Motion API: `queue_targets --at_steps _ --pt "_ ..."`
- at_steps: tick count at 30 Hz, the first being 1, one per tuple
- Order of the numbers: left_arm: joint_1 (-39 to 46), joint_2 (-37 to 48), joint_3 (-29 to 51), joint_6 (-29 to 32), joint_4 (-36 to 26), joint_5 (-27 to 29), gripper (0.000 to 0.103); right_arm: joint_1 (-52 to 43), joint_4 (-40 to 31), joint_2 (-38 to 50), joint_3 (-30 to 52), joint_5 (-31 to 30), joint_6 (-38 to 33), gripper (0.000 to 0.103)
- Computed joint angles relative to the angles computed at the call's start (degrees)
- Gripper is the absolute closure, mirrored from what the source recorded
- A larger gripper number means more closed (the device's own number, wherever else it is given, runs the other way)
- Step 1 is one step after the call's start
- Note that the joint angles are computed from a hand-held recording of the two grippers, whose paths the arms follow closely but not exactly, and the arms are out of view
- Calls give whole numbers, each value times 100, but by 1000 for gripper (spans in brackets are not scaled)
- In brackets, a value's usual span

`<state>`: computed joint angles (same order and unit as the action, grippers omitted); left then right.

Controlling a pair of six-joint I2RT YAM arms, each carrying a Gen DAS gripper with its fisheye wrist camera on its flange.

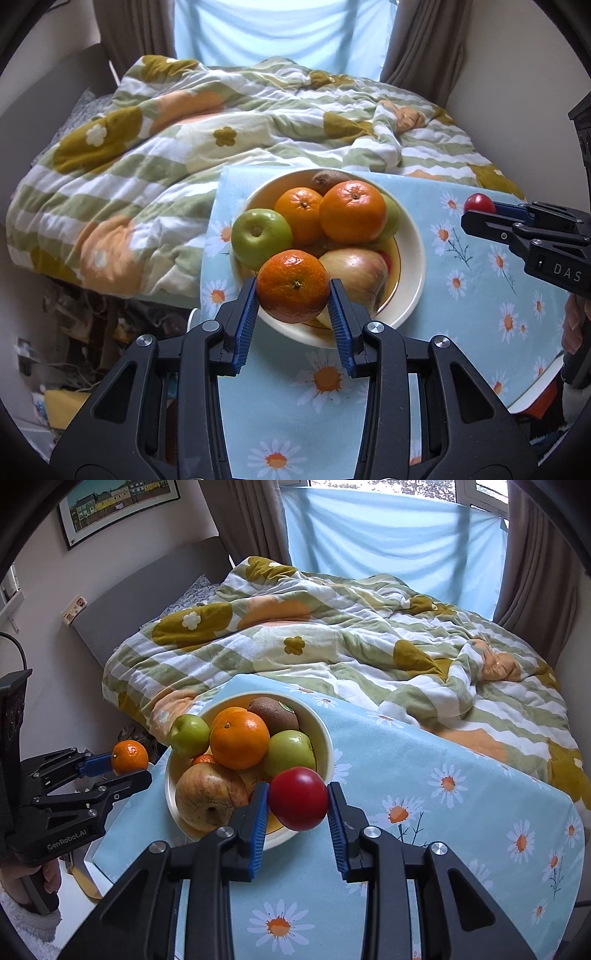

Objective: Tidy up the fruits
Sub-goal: 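Carry the tangerine into the bowl with the left tool and release it, then lower the red tomato into the bowl with the right tool and release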

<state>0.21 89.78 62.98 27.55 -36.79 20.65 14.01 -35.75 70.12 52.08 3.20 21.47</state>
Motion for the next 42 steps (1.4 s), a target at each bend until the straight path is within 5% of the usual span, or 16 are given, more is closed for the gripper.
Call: queue_targets --at_steps 12,13,15,16,29,42 --pt "116 801 208 285 158 171 58 218 -7 17 -276 385 783 74" --pt "124 784 195 247 198 129 54 221 -21 24 -276 375 797 74" --pt "146 691 145 207 276 76 5 233 -46 -5 -277 374 798 74" --pt "177 605 80 178 359 101 0 234 -61 -17 -268 366 784 74" --pt "411 -156 -20 133 -240 71 0 253 -152 59 54 144 431 74" --pt "494 -761 -425 142 -578 73 0 61 529 689 -122 -354 -17 74"
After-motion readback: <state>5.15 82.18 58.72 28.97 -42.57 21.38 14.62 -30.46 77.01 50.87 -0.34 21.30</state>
